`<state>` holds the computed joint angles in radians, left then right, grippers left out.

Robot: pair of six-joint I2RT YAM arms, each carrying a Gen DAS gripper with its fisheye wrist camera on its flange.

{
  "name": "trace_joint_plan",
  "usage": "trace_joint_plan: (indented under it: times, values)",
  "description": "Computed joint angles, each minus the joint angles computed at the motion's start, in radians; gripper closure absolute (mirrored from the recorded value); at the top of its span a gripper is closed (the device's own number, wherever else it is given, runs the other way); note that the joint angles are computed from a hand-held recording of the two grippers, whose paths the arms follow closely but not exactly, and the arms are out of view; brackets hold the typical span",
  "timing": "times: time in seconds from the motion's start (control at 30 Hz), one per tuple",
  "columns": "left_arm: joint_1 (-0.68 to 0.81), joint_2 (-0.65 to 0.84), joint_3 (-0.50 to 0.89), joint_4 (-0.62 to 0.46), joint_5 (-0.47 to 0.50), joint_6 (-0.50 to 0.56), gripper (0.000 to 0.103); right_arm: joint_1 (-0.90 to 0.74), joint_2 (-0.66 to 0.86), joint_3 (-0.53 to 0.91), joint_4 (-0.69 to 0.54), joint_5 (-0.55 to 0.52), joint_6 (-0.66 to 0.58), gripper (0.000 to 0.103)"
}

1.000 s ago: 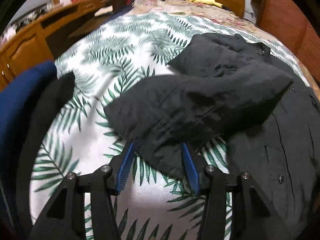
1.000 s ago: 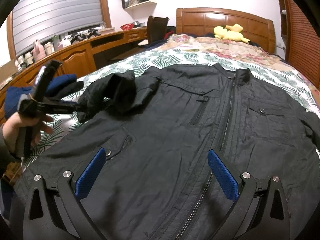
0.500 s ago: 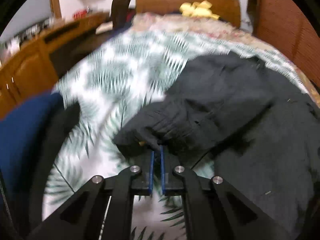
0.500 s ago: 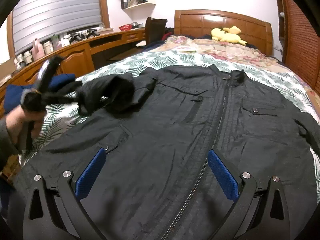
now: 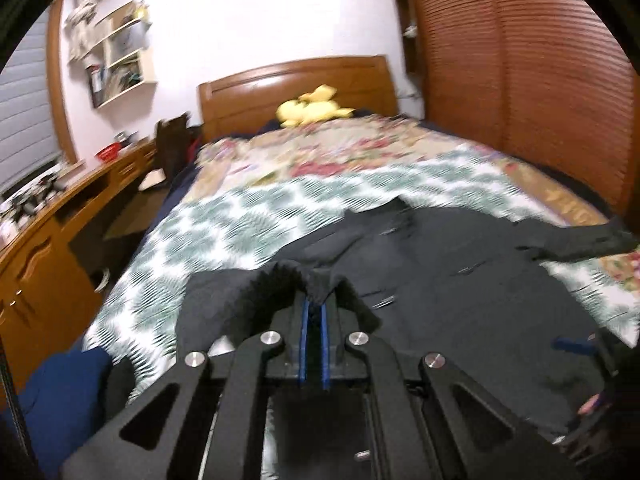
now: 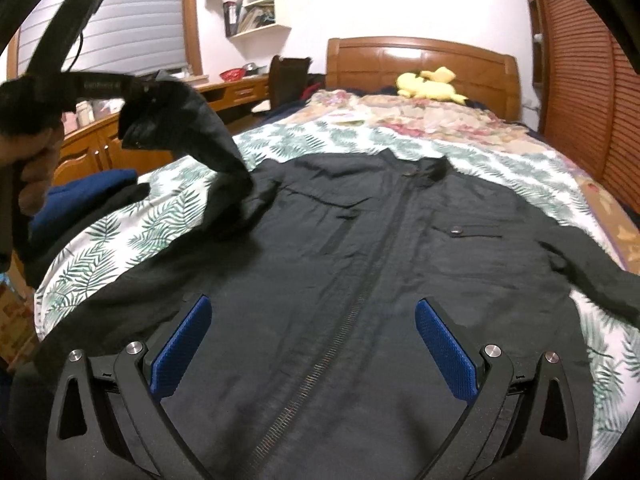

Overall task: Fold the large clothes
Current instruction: 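Lift the held sleeve with the left gripper and fold it across the jacket body, then lower the sleeve onto the jacket and open the left gripper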

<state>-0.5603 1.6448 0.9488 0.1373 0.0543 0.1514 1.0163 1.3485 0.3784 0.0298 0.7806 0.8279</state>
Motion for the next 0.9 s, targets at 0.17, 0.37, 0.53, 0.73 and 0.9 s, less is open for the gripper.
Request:
trace_joint_plan:
  times: [0.17, 0.37, 0.53, 0.73, 0.9]
  values:
    - [-0.146, -0.086, -0.007, -0.039, -0.049, -0.009, 0.103, 0.059, -0.189, -0.051, -0.243, 0.079, 0.145, 0.0]
    - [-0.243, -0.152, -0.072, -0.098, -0.094, -0.031, 0.097, 0.175, -0.336, -0.075, -0.6, 0.164, 0.429, 0.0]
    - [-0.242, -0.203, -0.2, -0.088, 0.002, -0.079, 0.088, 0.192, -0.382, -0.082, -0.688, 0.17, 0.503, 0.0]
    - [-0.232, -0.292, -0.401, -0.015, 0.059, -0.089, 0.078, 0.13, -0.403, -0.074, -0.597, 0.136, 0.379, 0.0]
    - [-0.179, -0.401, -0.543, -0.002, 0.166, -0.09, 0.076, 0.097, -0.286, -0.041, -0.457, 0.1, 0.28, 0.0]
